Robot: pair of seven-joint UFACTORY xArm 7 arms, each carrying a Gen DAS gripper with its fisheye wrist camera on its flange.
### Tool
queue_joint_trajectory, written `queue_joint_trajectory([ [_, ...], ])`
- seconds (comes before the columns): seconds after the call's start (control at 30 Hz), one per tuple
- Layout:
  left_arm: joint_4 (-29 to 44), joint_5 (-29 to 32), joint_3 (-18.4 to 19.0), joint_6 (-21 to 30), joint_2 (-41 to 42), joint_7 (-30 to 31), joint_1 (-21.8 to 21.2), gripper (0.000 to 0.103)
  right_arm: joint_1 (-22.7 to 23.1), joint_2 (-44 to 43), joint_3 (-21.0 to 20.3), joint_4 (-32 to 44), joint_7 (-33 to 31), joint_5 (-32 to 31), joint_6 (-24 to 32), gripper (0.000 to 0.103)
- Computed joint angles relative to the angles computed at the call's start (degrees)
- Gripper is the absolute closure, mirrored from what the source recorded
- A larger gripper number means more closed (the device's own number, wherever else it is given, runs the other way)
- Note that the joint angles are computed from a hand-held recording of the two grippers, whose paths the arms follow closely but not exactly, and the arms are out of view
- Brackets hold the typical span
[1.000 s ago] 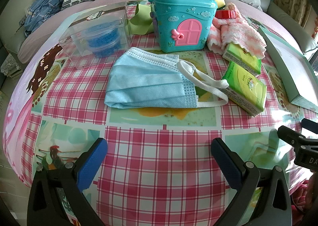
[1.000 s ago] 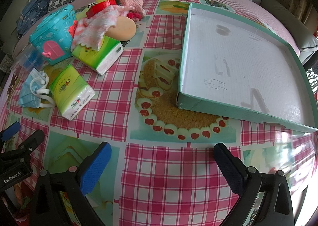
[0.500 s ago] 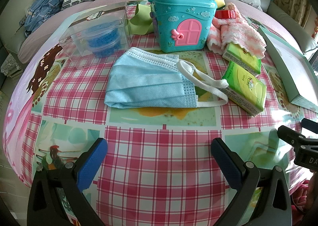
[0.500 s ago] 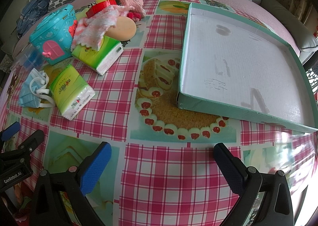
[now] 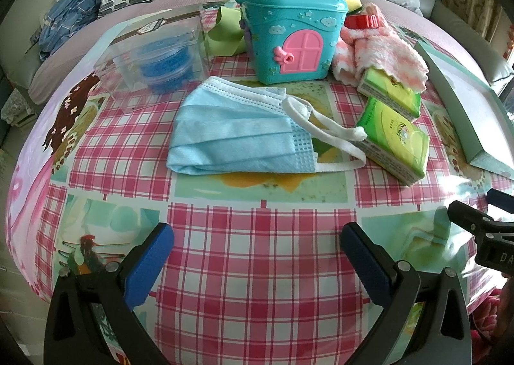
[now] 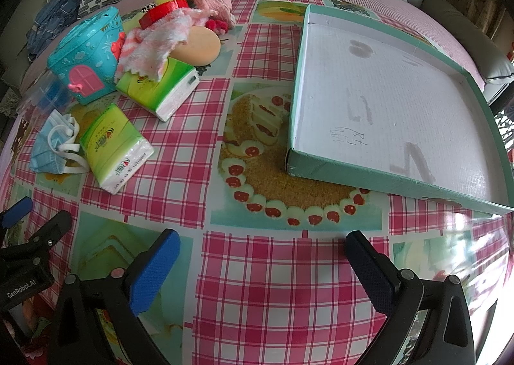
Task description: Organize soft objects
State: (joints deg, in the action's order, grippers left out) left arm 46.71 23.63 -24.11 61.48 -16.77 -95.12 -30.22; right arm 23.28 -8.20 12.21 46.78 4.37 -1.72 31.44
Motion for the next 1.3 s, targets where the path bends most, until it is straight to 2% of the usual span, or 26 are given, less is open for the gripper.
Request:
queue_joint_trajectory([
  [1.0,1.2,0.5,0.4,0.1,0.9,0.0,-0.7,0.0,0.0,0.0,0.0,0.1,-0.1,0.0,0.1,0.0],
  [1.13,0.8,-0.2,0.4,0.5,-0.9,0.7,-0.5,0.0,0.2,-0.4,0.0,0.9,-0.4,0.5,0.8,0.0],
  [1.3,-0.2,0.6,-0.2,1.2,-6.4,0.4,1.0,0.0,1.9,-4.0,-0.4,-0.3,-3.8,4.1,-2.2,0.0],
])
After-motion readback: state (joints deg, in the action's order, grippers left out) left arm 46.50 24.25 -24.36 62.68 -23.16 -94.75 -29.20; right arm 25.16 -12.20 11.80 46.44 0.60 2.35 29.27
